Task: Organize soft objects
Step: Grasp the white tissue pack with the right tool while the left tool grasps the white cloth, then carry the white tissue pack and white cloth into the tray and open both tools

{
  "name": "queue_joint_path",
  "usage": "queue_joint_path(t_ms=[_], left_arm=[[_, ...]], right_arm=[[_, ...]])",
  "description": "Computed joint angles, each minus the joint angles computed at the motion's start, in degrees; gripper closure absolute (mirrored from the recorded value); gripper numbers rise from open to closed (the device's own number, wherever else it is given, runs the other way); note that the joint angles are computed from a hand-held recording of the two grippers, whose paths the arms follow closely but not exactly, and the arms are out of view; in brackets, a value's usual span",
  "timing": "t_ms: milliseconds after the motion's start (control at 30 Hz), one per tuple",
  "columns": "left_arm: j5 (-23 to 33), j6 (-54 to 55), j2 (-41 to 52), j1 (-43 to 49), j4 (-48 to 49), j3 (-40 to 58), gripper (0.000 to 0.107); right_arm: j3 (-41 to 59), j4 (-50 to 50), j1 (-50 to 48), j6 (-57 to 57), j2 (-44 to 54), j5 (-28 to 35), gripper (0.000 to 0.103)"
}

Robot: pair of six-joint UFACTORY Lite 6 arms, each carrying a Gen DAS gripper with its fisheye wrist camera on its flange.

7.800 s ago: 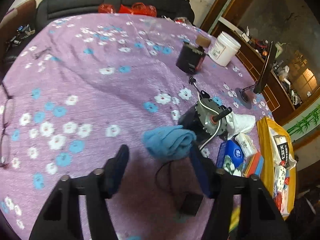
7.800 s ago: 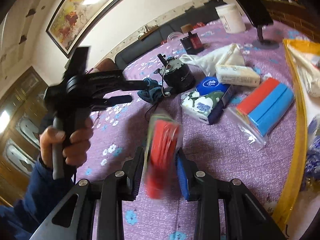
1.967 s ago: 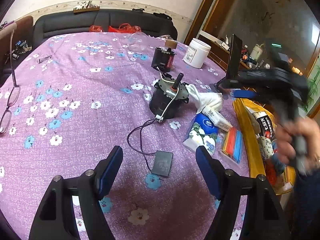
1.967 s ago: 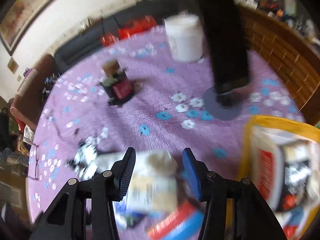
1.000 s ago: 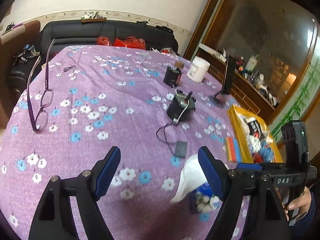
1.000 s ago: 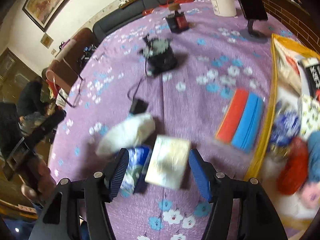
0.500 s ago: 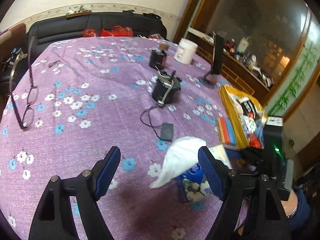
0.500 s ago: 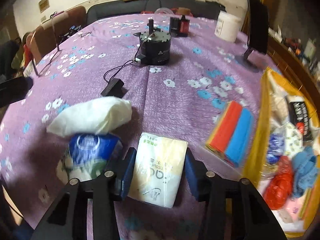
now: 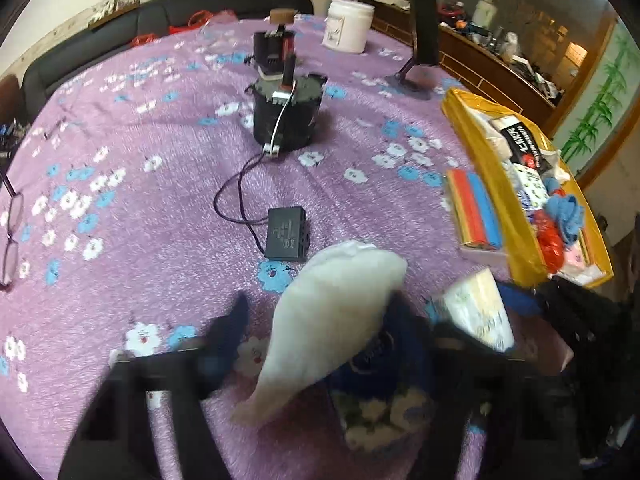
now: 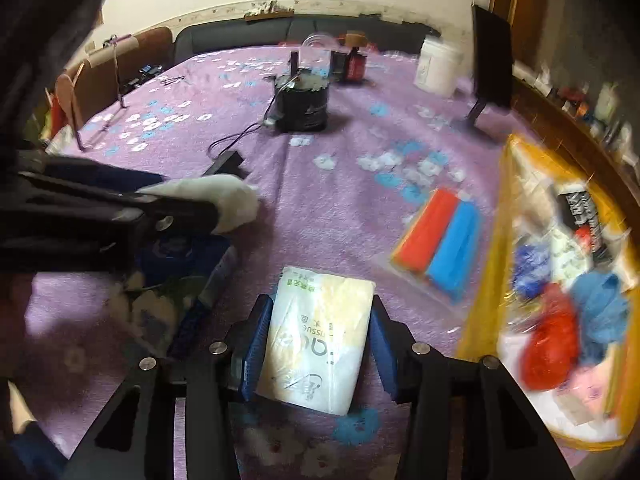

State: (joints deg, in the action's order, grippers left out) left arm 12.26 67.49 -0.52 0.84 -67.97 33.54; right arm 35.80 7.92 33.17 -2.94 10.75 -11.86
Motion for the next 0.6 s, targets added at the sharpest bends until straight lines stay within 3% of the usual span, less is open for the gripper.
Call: queue_joint_path(t_ms=[100, 267, 600], left_arm=[[1.56, 3.15, -0.79, 1.49, -3.11, -0.66, 0.092], [2.88, 8.26, -6.01, 4.24, -7.55, -4.39, 0.094], [7.36, 5.41, -13.91, 8.5, -4.45, -6.5, 0.094]], right_arm=[[0.19, -7.14, -1.09, 6.16, 0.02, 0.4, 0.052], [-1.68, -4.48, -0.59, 3.59, -2.77, -0.45, 0.052], [-4.13, -21.82, -3.38, 21.01, -9.9, -1.12, 0.052]])
